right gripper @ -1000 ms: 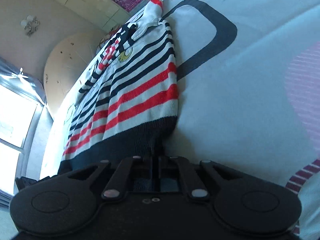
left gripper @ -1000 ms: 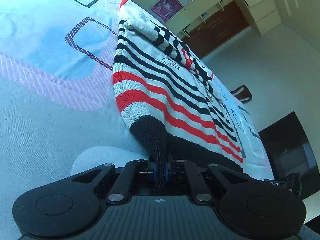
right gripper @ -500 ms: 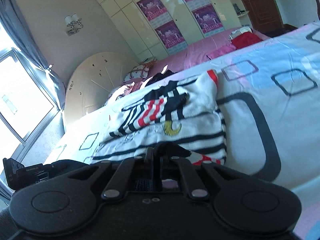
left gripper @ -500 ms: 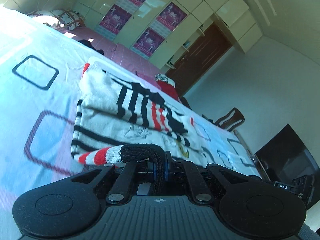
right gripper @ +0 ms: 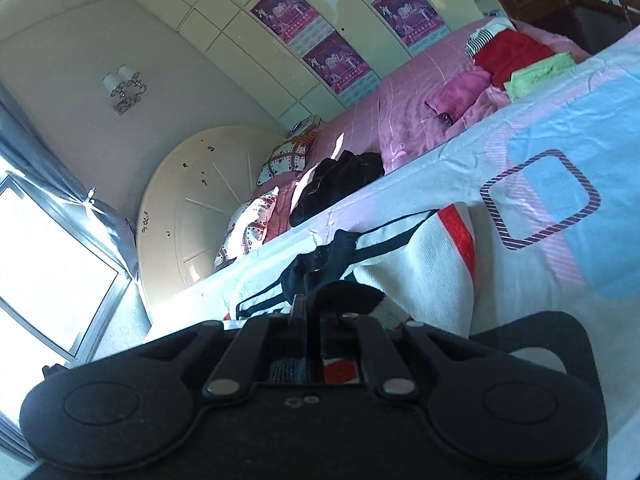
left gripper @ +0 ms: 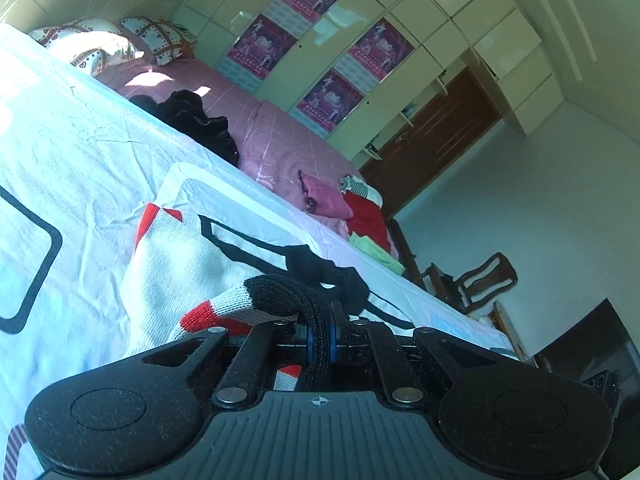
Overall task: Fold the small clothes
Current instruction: 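Carry the hem over the body with both grippers and lay it down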
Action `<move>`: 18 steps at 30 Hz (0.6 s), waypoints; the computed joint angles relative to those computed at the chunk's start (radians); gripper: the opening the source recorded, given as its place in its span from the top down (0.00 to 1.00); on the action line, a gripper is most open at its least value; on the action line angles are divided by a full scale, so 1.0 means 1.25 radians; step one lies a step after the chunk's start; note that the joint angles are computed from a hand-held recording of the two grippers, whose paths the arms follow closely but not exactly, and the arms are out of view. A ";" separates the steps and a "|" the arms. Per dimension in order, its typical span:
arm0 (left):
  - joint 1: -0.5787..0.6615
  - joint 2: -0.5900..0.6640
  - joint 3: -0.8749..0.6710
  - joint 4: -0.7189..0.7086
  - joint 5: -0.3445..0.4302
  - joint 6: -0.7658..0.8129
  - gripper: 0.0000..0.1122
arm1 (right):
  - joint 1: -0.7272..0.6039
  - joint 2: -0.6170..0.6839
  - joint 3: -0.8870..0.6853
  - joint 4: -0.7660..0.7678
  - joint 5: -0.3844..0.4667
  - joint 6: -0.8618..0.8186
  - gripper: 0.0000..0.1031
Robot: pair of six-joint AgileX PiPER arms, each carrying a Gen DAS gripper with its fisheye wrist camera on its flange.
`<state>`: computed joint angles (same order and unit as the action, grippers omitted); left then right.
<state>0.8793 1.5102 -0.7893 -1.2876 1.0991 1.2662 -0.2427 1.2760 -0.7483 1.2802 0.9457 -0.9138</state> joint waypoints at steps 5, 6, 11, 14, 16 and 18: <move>-0.132 0.128 -0.103 -0.008 -0.138 -0.043 0.94 | 0.052 0.203 -0.088 0.058 -0.048 -0.037 0.94; -0.155 0.160 -0.132 -0.005 -0.160 -0.060 0.94 | 0.061 0.244 -0.111 0.067 -0.058 -0.037 0.94; -0.226 0.219 -0.178 -0.061 -0.253 -0.055 0.92 | 0.100 0.331 -0.162 0.157 -0.177 -0.138 0.75; -0.204 0.174 -0.117 -0.182 -0.256 0.092 0.65 | 0.072 0.315 -0.143 0.227 -0.153 -0.258 0.68; -0.186 0.150 -0.091 -0.238 -0.274 0.155 0.29 | 0.067 0.287 -0.120 0.235 -0.155 -0.340 0.55; -0.167 0.150 -0.094 -0.261 -0.281 0.203 0.24 | 0.069 0.281 -0.117 0.214 -0.153 -0.366 0.51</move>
